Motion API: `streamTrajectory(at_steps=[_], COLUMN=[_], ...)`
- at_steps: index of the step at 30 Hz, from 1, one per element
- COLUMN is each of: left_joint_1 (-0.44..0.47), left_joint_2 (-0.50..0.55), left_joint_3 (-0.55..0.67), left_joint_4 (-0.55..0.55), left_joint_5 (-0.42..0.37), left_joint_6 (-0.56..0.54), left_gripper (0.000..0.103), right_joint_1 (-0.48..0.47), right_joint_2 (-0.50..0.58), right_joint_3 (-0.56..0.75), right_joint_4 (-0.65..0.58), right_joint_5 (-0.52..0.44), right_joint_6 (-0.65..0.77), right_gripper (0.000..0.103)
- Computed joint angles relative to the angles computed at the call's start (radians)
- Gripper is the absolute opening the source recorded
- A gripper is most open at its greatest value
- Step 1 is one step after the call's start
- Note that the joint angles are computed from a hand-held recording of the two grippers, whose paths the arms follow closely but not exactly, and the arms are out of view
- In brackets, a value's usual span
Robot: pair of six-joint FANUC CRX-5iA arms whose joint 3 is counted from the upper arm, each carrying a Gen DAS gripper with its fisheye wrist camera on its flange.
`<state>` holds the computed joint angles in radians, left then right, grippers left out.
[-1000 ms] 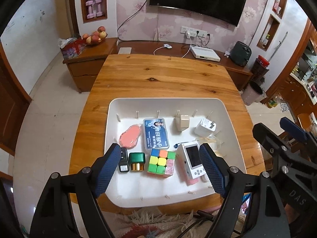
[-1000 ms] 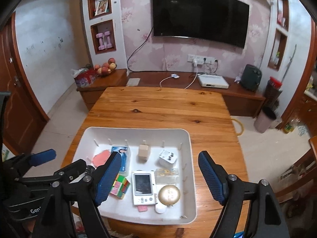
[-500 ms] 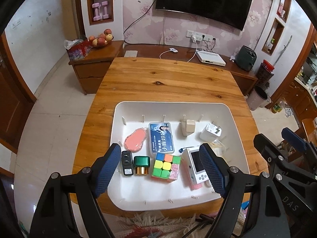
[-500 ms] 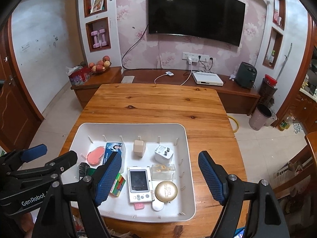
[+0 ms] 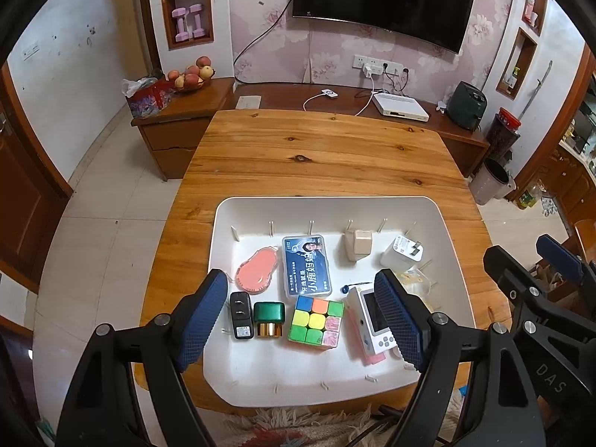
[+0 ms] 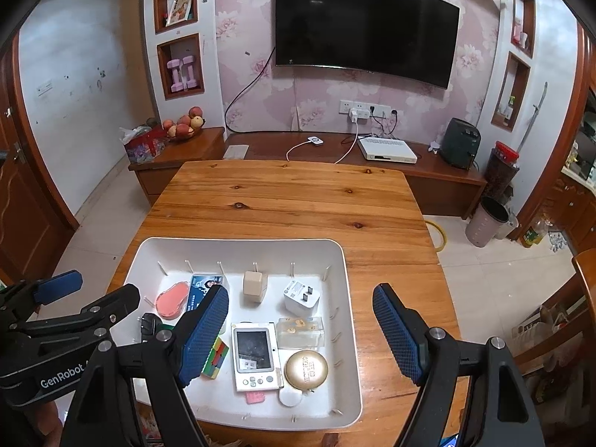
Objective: Organize rigid objects
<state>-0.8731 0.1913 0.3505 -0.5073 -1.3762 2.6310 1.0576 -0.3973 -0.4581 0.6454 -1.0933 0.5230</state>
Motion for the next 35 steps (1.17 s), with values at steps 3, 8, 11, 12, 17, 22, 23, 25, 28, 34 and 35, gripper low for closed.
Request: streamTrajectory(at_steps=[3, 8, 11, 12, 17, 22, 23, 25, 28, 34, 35], left_joint_1=[-0.003, 0.002, 0.006, 0.009, 0.016, 0.017, 0.017, 0.018, 0.017, 0.015, 0.015], left_joint_2=[0.001, 0.001, -0.003, -0.003, -0.009, -0.008, -0.009, -0.008, -0.008, -0.006, -0.006], left_joint_3=[0.003, -0.001, -0.010, -0.013, -0.033, -0.033, -0.035, -0.037, -0.036, -0.033, -0.032], left_joint_4=[-0.005, -0.003, 0.000, 0.003, 0.012, 0.012, 0.015, 0.020, 0.017, 0.014, 0.013], left_joint_5=[-0.003, 0.001, 0.008, 0.012, 0.026, 0.019, 0.020, 0.023, 0.020, 0.017, 0.014], left_joint_6=[0.005, 0.007, 0.005, 0.003, 0.005, 0.013, 0.012, 0.013, 0.014, 0.015, 0.015], left_gripper=[0.084, 0.084, 0.084, 0.084, 0.084, 0.084, 0.084, 0.084, 0.084, 0.083, 0.083], right_joint_1=[0.000, 0.003, 0.002, 0.001, -0.008, -0.010, -0.009, -0.010, -0.011, -0.009, -0.008], right_joint_2=[-0.001, -0.002, -0.002, -0.002, 0.006, 0.010, 0.009, 0.009, 0.009, 0.010, 0.009], right_joint_3=[-0.001, -0.001, -0.001, 0.000, 0.001, -0.003, -0.003, -0.002, -0.006, -0.022, -0.023], right_joint_4=[0.002, 0.002, 0.001, 0.000, -0.008, -0.005, -0.005, -0.007, -0.003, 0.009, 0.010], right_joint_5=[0.000, -0.003, -0.002, -0.002, 0.007, 0.012, 0.011, 0.011, 0.014, 0.021, 0.021], right_joint_6=[-0.001, -0.003, -0.002, -0.001, 0.006, 0.002, 0.001, 0.002, -0.001, -0.024, -0.024], right_gripper=[0.081, 0.080, 0.081, 0.081, 0.081, 0.081, 0.081, 0.080, 0.081, 0.081, 0.081])
